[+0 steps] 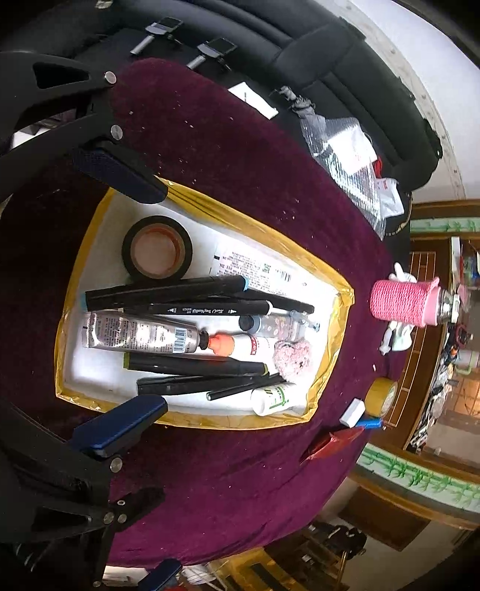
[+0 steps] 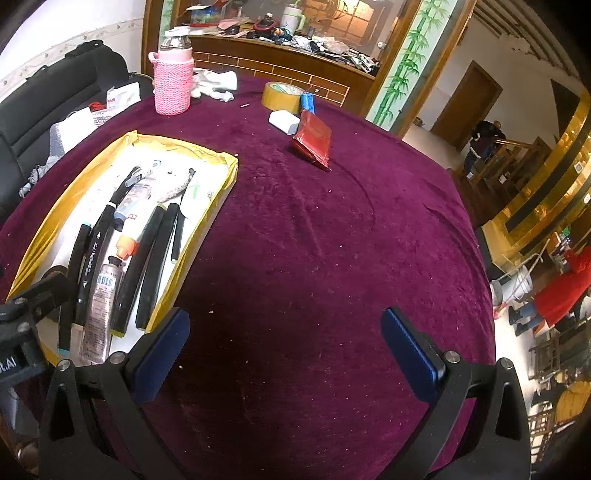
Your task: Organize objects
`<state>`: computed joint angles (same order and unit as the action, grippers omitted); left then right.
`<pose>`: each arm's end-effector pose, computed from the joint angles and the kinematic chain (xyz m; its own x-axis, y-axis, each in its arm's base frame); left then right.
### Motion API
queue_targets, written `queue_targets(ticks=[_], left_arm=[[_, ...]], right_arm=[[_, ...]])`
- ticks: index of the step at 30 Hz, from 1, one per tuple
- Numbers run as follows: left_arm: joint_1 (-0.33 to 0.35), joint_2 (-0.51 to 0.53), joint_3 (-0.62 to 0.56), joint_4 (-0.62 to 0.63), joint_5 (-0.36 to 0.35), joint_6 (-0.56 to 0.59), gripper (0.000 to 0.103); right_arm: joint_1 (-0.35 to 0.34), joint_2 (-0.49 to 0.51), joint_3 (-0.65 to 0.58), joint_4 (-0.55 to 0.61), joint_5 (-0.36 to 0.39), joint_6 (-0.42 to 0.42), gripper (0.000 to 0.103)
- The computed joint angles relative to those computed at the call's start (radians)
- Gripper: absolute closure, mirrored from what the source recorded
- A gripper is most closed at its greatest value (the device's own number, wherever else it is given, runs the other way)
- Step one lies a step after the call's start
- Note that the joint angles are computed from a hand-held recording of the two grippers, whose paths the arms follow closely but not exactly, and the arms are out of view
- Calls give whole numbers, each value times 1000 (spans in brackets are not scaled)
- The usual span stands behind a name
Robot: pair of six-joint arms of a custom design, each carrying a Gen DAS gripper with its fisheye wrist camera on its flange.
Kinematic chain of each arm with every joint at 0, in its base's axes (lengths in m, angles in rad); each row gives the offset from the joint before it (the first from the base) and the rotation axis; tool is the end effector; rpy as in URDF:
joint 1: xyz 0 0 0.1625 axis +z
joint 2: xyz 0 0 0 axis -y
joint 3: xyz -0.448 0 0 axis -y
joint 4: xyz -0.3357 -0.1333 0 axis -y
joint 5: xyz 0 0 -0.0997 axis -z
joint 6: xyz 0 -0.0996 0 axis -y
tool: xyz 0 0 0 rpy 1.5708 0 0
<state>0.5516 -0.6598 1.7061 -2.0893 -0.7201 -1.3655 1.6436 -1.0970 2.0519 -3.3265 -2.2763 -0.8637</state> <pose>-0.3807 -0.4787 0.0396 -0.7251 -0.2883 -0.6254 0.1273 0.8364 -0.5331 0.1065 -0.5158 0.3059 -0.4767 -0.2622 0.8390 -0.6359 0.7619 -0.1232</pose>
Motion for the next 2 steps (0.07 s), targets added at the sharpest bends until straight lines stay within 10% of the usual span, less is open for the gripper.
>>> queue_targets(ticks=[2], left_arm=[[-4,4,-13,33,-4,-41,1]], right_arm=[[-9,-14,-1,20,23,-12,0]])
